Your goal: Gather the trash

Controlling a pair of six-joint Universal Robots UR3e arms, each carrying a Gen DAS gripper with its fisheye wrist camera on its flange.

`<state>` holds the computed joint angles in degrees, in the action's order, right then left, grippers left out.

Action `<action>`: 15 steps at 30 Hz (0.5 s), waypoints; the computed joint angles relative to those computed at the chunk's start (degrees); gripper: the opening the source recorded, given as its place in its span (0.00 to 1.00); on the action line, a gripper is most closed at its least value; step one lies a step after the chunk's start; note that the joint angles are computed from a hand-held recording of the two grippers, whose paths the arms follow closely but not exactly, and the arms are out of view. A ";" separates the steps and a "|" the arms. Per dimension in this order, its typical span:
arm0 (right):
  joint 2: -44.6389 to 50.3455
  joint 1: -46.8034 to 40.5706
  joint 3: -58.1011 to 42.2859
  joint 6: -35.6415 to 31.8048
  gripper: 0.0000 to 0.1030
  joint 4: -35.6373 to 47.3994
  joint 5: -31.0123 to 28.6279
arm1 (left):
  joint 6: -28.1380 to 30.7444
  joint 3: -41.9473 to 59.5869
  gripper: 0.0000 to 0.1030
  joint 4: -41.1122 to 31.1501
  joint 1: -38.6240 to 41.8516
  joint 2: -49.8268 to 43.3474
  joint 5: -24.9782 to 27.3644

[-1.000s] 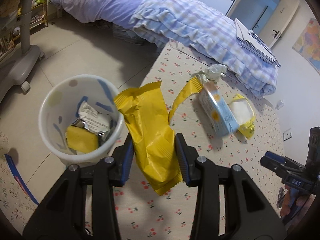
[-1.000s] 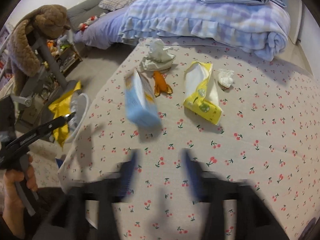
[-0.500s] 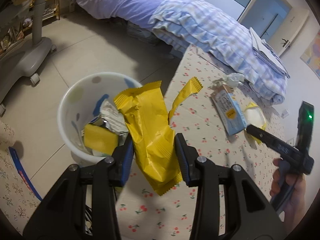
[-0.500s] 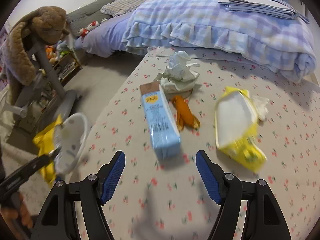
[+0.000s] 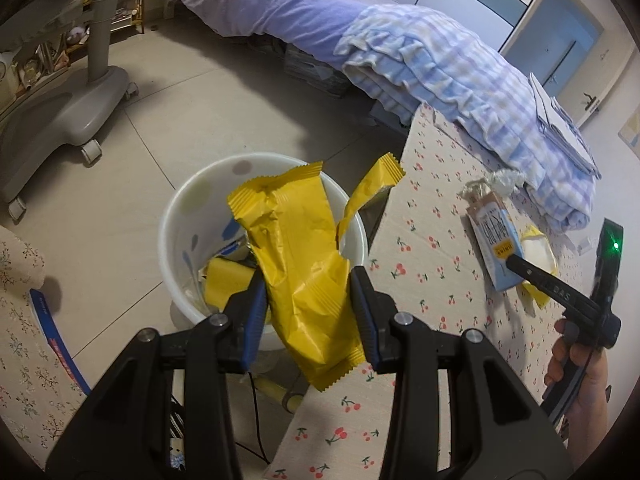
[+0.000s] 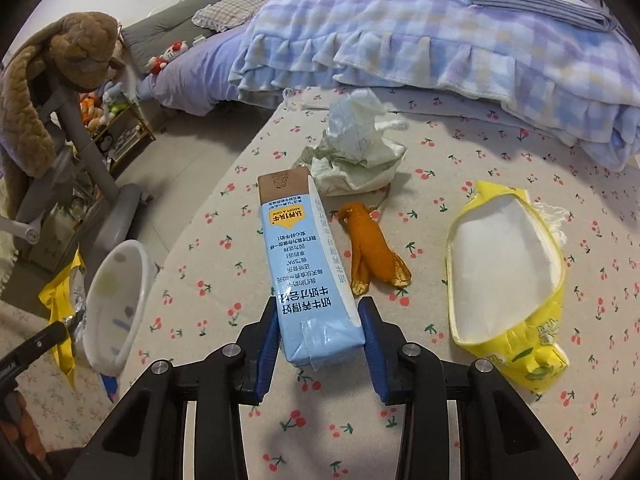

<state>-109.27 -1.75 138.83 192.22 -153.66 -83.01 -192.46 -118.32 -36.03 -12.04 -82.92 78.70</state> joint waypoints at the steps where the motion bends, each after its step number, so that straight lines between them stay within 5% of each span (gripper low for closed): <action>1: -1.54 -0.45 0.07 0.18 0.38 0.90 0.75 | 0.19 -0.20 0.41 0.12 0.65 0.47 -0.30; 7: -7.79 -1.14 -0.63 1.31 0.38 4.51 3.90 | 0.64 -1.19 0.44 2.33 3.14 1.23 -0.41; 12: -6.06 3.32 -3.39 3.62 0.38 3.91 3.55 | -0.34 1.09 0.81 -0.45 2.37 1.08 4.50; 15: -3.21 7.42 -5.57 5.59 0.38 2.50 3.00 | 0.38 3.30 0.85 -6.10 1.95 1.34 8.28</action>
<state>-112.48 5.67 133.26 197.81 -151.16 -80.01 -192.07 -115.02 -42.13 -10.09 -81.59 86.98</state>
